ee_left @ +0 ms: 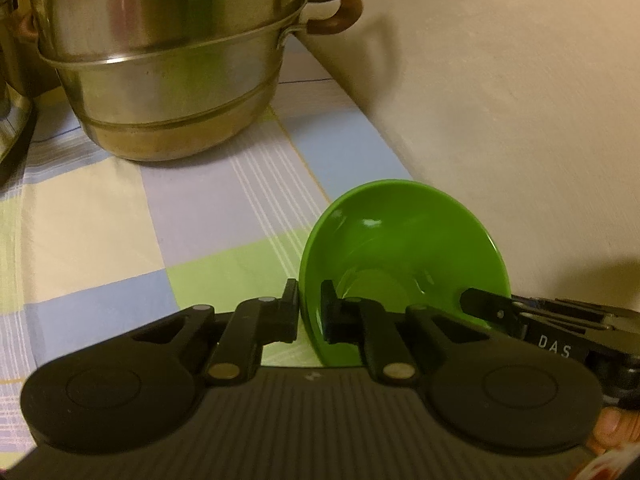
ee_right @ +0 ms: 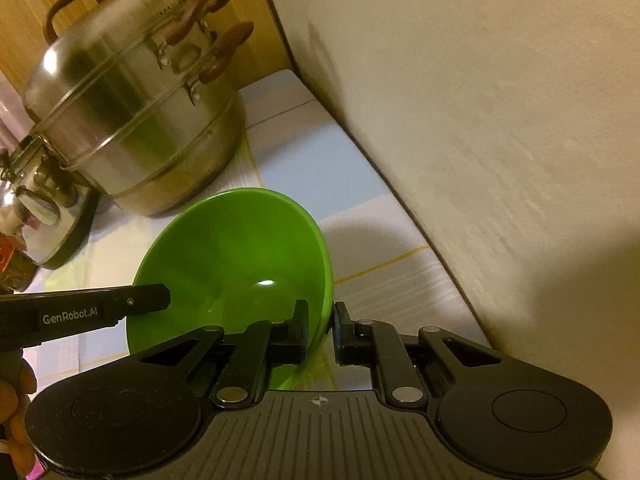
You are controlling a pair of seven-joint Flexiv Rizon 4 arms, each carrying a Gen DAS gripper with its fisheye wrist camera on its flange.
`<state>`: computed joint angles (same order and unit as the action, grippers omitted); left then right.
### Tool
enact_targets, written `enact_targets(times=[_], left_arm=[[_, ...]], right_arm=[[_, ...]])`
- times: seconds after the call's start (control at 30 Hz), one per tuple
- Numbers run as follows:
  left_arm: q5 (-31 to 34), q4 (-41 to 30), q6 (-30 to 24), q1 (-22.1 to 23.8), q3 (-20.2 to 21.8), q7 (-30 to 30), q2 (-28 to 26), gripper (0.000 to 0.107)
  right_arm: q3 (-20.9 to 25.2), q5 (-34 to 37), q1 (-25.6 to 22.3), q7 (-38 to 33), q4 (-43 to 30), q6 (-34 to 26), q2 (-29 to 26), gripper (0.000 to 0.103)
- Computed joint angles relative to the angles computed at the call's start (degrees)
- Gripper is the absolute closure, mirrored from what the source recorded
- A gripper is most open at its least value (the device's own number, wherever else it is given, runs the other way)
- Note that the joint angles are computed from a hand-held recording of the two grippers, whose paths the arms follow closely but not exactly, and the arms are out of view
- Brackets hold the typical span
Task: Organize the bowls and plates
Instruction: 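Lift the smaller green bowl with both grippers toward the nested bowls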
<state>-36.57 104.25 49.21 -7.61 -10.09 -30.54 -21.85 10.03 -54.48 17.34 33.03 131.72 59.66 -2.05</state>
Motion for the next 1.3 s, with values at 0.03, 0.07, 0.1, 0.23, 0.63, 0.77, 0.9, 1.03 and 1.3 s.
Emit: enact_targets(times=[0.03, 0.07, 0.1, 0.23, 0.63, 0.77, 0.9, 1.03, 1.3], left_arm=[[-0.24, 0.48, -0.18, 0.13, -0.02, 0.38, 0.69, 0.098], [-0.45, 0.95, -0.45, 0.22, 0.06, 0.63, 1.41, 0.098], [-0.75, 1.46, -0.70, 0.28, 0.17, 0.87, 2.14, 0.098], [-2.77, 3.72, -2.12, 0.54, 0.95, 2.12, 5.38, 0.098], [-5.60, 11.94, -7.60, -0.78, 6.05, 5.32, 17.83, 0.098], [-6.72, 14.80, -9.53, -1.13, 7.95, 6.31, 21.70, 0.098], [-7.08, 17.74, -11.63, -1.06, 9.97, 7.12, 25.47, 0.098], [-6.78, 20.57, -14.21, -0.36, 12.23, 8.36, 29.15, 0.098], [-5.27, 25.77, -17.23, 1.89, 16.19, 11.55, 35.86, 0.098]], right_arm=[[0.37, 0.55, 0.25, 0.00, 0.04, -0.68, 0.58, 0.091], [0.82, 1.19, 0.53, 0.00, 0.05, -1.51, 1.23, 0.091], [1.33, 1.94, 0.84, -0.14, 0.05, -2.46, 1.93, 0.091], [3.36, 4.56, 2.11, -0.96, -0.37, -6.46, 4.52, 0.091], [10.43, 11.27, 7.20, -0.04, -2.34, -19.51, 12.17, 0.091], [12.76, 13.04, 9.47, 0.63, -4.21, -25.10, 13.39, 0.091], [15.08, 14.04, 12.34, 1.77, -6.61, -31.22, 13.61, 0.091], [16.60, 14.49, 15.33, 3.69, -8.76, -35.63, 12.59, 0.091], [18.38, 13.24, 21.87, 8.72, -12.92, -42.16, 9.12, 0.091]])
